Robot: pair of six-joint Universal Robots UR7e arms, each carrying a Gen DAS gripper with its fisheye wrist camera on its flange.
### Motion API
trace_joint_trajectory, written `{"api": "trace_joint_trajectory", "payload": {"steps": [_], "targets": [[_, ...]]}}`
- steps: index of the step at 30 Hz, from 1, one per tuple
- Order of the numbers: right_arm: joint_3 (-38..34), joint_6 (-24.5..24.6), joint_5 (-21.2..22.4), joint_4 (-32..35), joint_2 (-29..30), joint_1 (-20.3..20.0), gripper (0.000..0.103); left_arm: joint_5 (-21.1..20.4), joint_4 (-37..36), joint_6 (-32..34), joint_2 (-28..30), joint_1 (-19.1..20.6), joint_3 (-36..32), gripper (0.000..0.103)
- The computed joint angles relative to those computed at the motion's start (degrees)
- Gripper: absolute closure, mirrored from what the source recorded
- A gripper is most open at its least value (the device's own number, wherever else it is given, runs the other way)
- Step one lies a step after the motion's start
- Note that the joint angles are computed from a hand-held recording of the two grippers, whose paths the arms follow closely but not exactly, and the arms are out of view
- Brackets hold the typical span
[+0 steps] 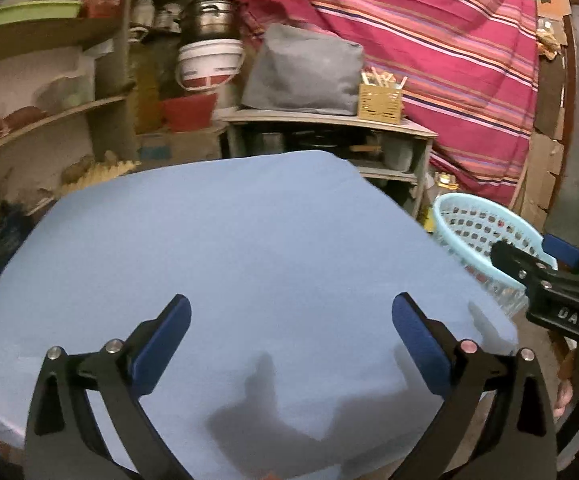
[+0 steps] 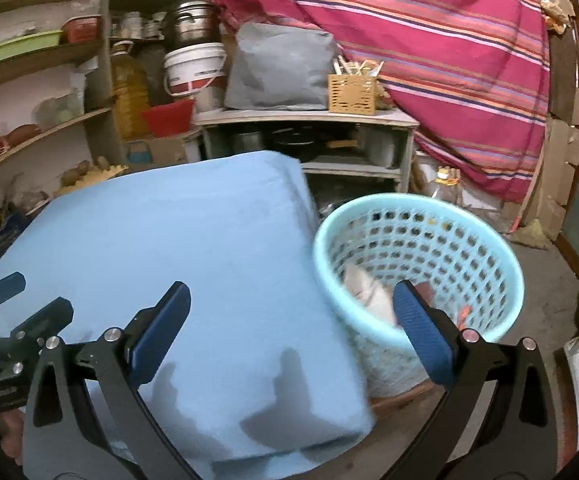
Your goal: Collect trash
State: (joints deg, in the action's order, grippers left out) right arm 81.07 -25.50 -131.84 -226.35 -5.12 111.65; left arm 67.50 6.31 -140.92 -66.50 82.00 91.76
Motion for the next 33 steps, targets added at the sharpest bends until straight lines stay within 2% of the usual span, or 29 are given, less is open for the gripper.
{"api": "trace_joint_trajectory", "payload": {"steps": [3,7,14,20,27,33], "targets": [[0.0,0.0,-0.6,-1.8,1.4,1.4,0.004,-0.1,0.2,-0.5,-2.4,0.7,1.6,0.005],[-0.8,-2.9,-2.9,-5.6,3.5,3.9,0.004,1.2,1.6,-2.1,-6.0,1.6,3.6,0.005],[-1.0,-7.0,-5.3,-11.3,6.7,8.1,0.004,1.0,-2.5,0.0,-12.4,1.4,9.4,0.005],[0.7,-4.2,-5.7,-14.5,7.9,10.2,0.004,-0.4,-6.1,3.2,-15.5,1.9,12.9,0.005],[-0.9,-6.8,-6.5,-18.2,9.6,11.6,0.004,0.9,-8.4,4.0,-16.7,3.5,14.2,0.005],[-1.1,-3.7,-6.1,-15.8,9.9,11.5,0.004,1.4,-8.9,4.3,-17.0,3.9,14.4,0.005]]}}
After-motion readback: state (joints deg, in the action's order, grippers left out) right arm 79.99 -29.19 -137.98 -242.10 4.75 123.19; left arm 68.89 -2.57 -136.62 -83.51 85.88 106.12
